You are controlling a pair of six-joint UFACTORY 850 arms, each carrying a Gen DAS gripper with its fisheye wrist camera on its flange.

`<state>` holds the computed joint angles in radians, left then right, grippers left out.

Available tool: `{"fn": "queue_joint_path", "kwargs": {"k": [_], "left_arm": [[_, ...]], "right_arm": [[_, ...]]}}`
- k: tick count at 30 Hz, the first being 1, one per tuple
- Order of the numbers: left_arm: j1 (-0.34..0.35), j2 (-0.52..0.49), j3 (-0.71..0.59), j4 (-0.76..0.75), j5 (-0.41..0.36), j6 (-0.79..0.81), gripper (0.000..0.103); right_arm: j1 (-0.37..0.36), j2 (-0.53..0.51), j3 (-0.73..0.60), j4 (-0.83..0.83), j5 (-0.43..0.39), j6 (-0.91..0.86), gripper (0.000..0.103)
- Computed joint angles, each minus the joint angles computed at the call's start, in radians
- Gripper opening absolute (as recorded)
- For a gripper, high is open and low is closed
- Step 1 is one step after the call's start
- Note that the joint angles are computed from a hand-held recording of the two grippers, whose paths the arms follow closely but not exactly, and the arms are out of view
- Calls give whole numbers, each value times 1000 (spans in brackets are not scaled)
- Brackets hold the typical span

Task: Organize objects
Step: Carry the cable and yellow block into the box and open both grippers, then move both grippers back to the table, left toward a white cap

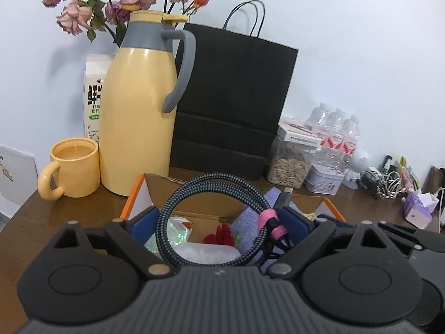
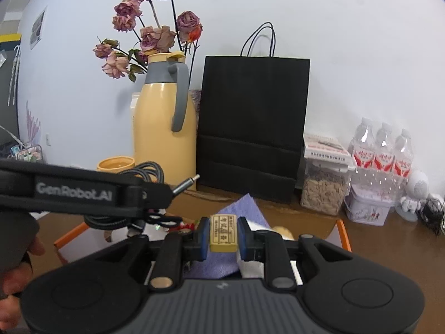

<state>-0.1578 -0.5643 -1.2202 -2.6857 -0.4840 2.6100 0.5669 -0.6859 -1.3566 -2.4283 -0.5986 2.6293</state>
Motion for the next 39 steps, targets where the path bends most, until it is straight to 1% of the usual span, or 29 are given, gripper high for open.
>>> {"fn": "queue_joint_path", "kwargs": {"k": [3, 5, 7, 8, 10, 11, 12, 13, 14, 16, 18, 24, 30, 33, 39], "left_arm": [[-2, -27, -33, 15, 15, -7, 95], [-4, -47, -53, 27, 17, -11, 95], [-7, -58, -61, 15, 15, 17, 100], [-9, -59, -57, -10, 7, 42, 103], [-12, -53, -38, -72, -19, 98, 103], [-13, -50, -35, -86, -19, 111, 103], [-14, -47, -33, -90, -17, 118, 103], [-13, -45, -29, -89, -19, 119, 103], [-12, -44, -28, -90, -20, 117, 103], [-13, -40, -22, -106, -22, 126, 103], [-12, -34, -15, -109, -25, 129, 103], [-12, -5, 23, -124, -68, 150, 103], [-17, 35, 85, -217, -111, 234, 103], [-12, 68, 130, -228, -156, 248, 103], [3, 131, 232, -210, -248, 234, 103]], "right_arm": [[-10, -13, -14, -18, 0, 17, 20], [-17, -26, -29, -11, 15, 9, 20], [-23, -37, -40, -4, 26, 7, 20], [-25, -41, -44, 6, 33, 0, 22], [-27, -45, -47, 37, 37, -22, 44], [-26, -46, -45, 51, 28, -31, 64], [-25, -45, -42, 58, 17, -37, 82], [-21, -42, -36, 65, 1, -45, 87], [-19, -39, -31, 65, -8, -48, 91], [-16, -30, -21, 61, -12, -46, 91], [-14, -23, -14, 65, -13, -47, 100], [-8, -2, 16, 46, -31, -25, 101], [0, 27, 56, 32, -47, -8, 102], [2, 47, 87, 8, -55, 27, 103], [19, 110, 186, -53, -137, 131, 103]]}}
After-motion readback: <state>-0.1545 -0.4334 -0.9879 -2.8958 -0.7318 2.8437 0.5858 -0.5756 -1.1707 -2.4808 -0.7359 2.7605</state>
